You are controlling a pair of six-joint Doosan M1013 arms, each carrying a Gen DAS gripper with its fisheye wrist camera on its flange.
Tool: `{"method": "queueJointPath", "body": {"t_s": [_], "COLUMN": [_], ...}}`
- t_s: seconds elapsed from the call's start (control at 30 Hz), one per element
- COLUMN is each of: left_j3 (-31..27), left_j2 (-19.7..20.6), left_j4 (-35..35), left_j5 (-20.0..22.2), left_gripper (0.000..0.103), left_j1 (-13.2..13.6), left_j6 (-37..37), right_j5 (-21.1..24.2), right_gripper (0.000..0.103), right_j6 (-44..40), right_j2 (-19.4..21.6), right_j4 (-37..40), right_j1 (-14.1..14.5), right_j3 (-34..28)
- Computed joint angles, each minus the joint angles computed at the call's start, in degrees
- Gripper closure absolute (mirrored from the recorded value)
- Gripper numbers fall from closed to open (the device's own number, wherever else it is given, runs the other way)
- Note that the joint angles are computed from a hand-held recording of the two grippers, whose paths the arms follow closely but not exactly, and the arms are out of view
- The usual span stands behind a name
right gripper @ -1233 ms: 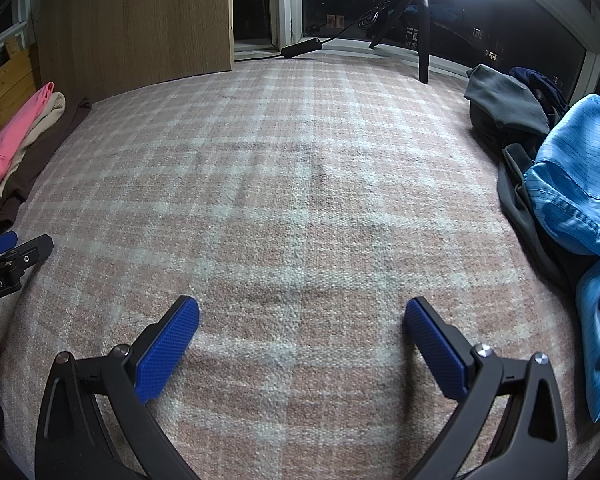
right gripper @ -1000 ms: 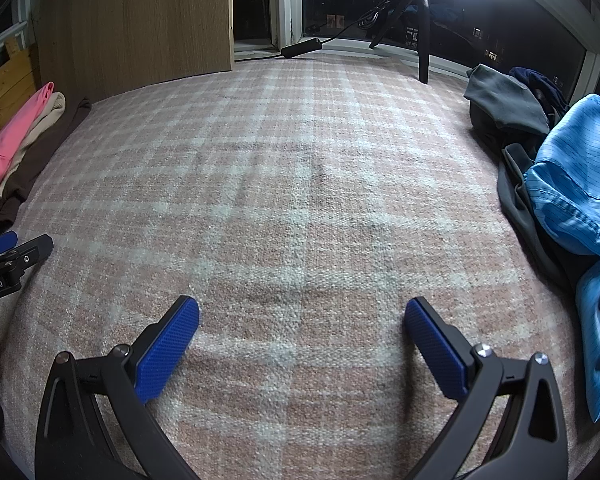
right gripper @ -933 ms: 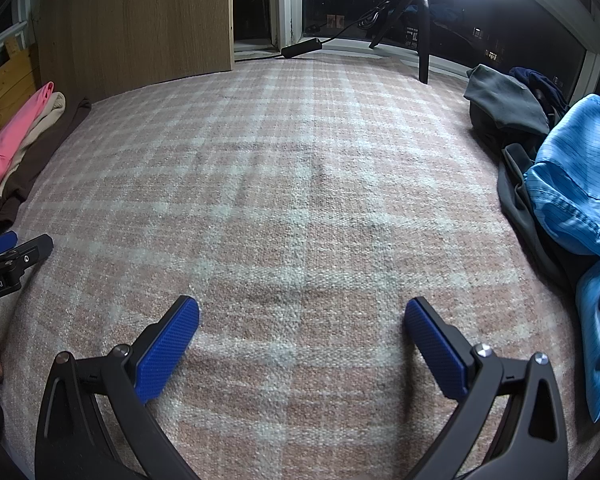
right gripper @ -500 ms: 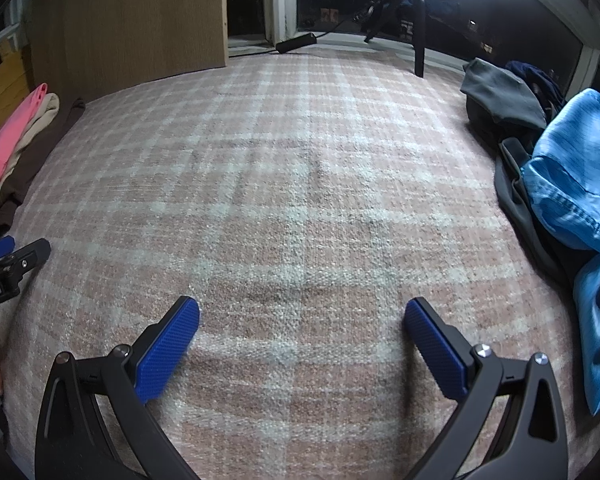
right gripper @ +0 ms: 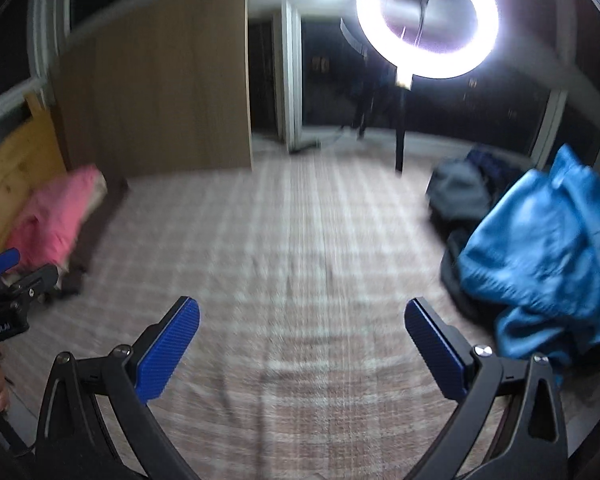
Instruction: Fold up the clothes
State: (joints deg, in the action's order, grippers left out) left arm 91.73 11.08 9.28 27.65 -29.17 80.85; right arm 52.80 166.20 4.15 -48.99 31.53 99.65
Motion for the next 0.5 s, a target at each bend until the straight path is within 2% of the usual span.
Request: {"method": "queueJointPath", "body": {"t_s": [0.07,0.17,0.37,0.5], "left_j3": [0.53,1.11,2.3,2.02], "left_j2": [-1.23,-2.59,-5.08,-5.48], "left_j4": [-1.04,-2.52,-0.96,-8.43], "left_j5": [-1.39,-2.59,-6.08,-7.45], "left_gripper": [0.001,0.001,0.001,0.001], "left_j1": [0.33,0.45,0.2,0.16], "left_j6": [1.56,3.84,5.29,13.27], "right_j5": [0.19,2.02,8.85,14.55], "right_gripper": [0.0,0.0,0.0,0.0], "right_j6": [-0.06,0.88,5.34,8.29], "right_j2": [-0.19,-0.57,-0.89,-1.32], "right_j4": [-0.96,-2.81,-7.94,-9.63], "right_j1": [-0.33,0.64,3.22,4.4], "right_j3": [-0.84,-1.68,-3.2,-3.75]}}
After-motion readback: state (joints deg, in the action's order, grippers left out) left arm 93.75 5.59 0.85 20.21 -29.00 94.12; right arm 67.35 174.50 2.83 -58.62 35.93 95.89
